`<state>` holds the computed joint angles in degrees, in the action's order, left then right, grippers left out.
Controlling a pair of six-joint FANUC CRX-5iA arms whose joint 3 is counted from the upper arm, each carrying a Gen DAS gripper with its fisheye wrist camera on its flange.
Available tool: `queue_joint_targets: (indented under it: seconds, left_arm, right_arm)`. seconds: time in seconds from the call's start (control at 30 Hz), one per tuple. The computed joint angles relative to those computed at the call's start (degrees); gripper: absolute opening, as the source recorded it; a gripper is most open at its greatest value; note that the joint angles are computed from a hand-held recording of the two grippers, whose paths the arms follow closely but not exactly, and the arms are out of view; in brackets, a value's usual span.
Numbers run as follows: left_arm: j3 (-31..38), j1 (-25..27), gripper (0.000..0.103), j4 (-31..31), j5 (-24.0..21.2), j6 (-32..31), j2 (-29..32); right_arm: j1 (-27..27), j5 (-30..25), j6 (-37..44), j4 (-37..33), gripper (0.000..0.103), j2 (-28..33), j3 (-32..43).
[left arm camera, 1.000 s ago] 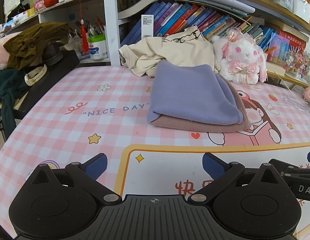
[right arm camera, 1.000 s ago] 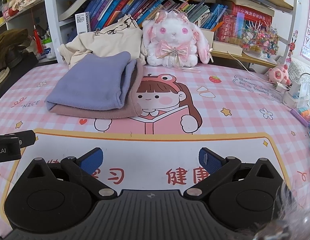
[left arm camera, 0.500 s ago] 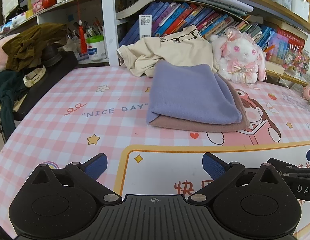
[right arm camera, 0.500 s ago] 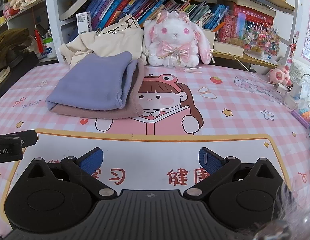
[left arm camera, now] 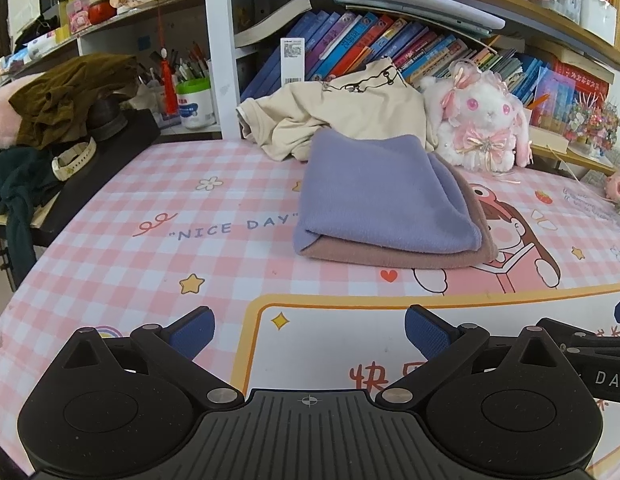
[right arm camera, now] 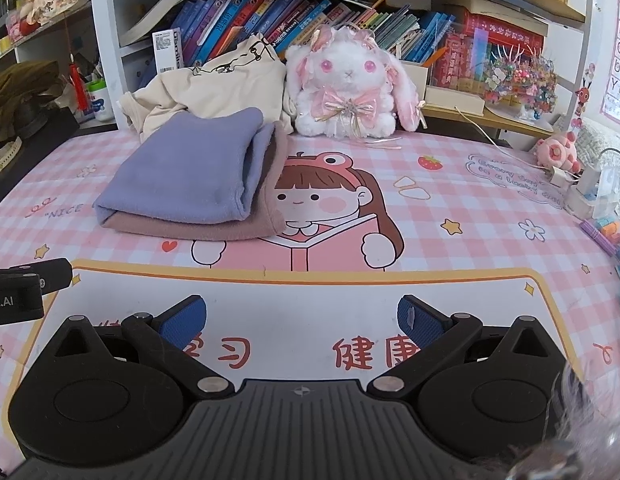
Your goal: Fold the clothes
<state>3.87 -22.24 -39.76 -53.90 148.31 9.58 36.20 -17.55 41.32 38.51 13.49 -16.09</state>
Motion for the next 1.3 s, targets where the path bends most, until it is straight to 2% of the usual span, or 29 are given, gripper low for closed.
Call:
queue_joint_targets:
  seconds: [0.6,1.0,1.13,1.3]
  left_arm:
    - [-0.4,0.0,0.102,-0.2,0.5,0.0,-0.4]
    - [-0.5,0.1,0.102,0.3,0.5,-0.8,-0.4]
    - [-0.6,-0.2,0.102,-0.2,0.6,-0.2,-0.4]
    - [-0.6,0.0,0.102,-0.1,0.5,-0.2,-0.4]
  right_arm:
    - [-0.2,0.7,-2.2,2.4,0.103,-0.3,-0.9]
    - [0.3,-0.3,0.0,-0.1,0.103,-0.3,-0.4]
    - [0.0,0.5,-2.6,2.7,0.103,-0.6,-1.4]
    - [0.0,0.5,-2.1,2.3,0.103,-0.5,-1.2]
